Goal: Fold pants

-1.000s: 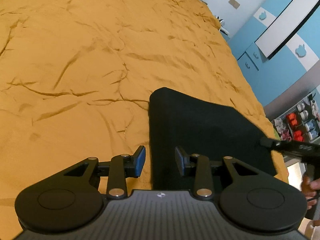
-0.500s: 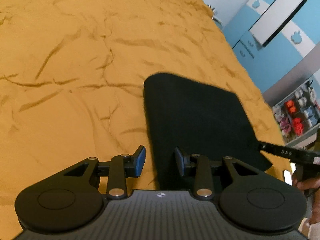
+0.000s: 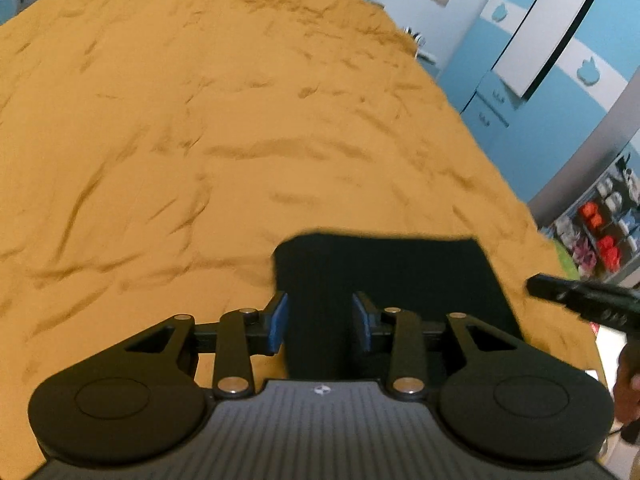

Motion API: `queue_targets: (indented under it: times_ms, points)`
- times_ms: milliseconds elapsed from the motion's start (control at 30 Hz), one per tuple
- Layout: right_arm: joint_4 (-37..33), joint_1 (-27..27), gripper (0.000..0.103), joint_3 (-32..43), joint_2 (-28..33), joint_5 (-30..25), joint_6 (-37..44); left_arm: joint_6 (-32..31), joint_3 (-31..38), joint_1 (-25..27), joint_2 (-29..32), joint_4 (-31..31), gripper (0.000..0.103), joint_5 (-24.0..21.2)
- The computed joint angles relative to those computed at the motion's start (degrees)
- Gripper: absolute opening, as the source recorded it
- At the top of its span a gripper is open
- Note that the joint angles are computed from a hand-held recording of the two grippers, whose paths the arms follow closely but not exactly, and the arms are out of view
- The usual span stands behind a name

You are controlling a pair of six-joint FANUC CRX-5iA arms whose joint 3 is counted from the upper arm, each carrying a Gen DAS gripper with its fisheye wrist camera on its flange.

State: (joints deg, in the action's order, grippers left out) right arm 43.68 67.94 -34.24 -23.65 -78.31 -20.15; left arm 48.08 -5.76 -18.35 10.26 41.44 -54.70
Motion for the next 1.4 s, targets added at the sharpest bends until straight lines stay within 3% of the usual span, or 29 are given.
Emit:
queue_targets:
  times_ms: [67, 167, 233, 300, 367, 433, 500, 567, 700, 867, 967, 1233, 1400]
  points:
    - [0.7, -3.6, 0.021, -1.1, 0.6, 4.7, 0.4, -1.1, 0.3, -1.4, 1.6, 1.3, 0.036, 2.0]
    - [-0.7, -7.4, 0.02, -1.9, 2.5, 8.7, 1.7, 0.8, 2.1, -3.3, 4.3, -2.3, 0.032, 4.6]
    - [-2.8, -9.6, 0.014, -2.6, 3.4, 10.9, 2.4, 2.0, 2.8, -3.7, 5.8, -3.9, 0.031, 5.6]
    - [-4.4, -10.2, 0.003, -3.5, 3.3, 11.4, 1.9, 2.7, 3.0, -3.8, 6.8, -4.6, 0.032, 6.8]
    - [-3.9, -10.1, 0.002, -4.6, 2.3, 12.0, -0.2, 3.5, 3.2, -3.7, 7.3, -4.9, 0.037, 7.9]
    - [-4.0, -9.2, 0.002, -3.2, 3.4, 8.9, 0.1, 3.9, 3.0, -3.5, 7.2, -4.4, 0.037, 8.5]
    - [-3.9, -7.6, 0.014, -1.0, 5.2, 4.3, 1.4, 3.4, 1.9, -3.5, 5.5, -5.5, 0.036, 10.4]
    - [-2.9, -5.4, 0.014, -0.3, 4.9, 2.4, 0.5, 2.3, 0.5, -3.2, 3.1, -6.6, 0.036, 11.3]
    - [-0.2, 1.8, 0.014, 1.3, 4.4, -1.7, -2.1, -1.7, -5.3, -1.3, -3.2, -1.7, 0.036, 10.3]
    - [-1.7, 8.3, 0.015, 3.5, 5.5, -2.0, -2.5, -2.7, -9.3, 1.2, -9.4, -2.2, 0.036, 3.0]
    - [-3.2, 10.5, 0.015, 3.8, 6.5, -2.2, -1.2, -5.5, -13.0, 2.2, -12.8, -2.2, 0.036, 1.1]
    - [1.2, 17.4, 0.015, -2.6, 4.2, -1.1, -6.5, -5.1, -17.5, 2.5, -17.0, -7.7, 0.036, 0.1]
    - [5.4, 27.6, 0.015, -6.7, -0.7, -10.1, -8.9, -3.0, -16.4, 2.7, -17.5, -8.7, 0.036, -0.8]
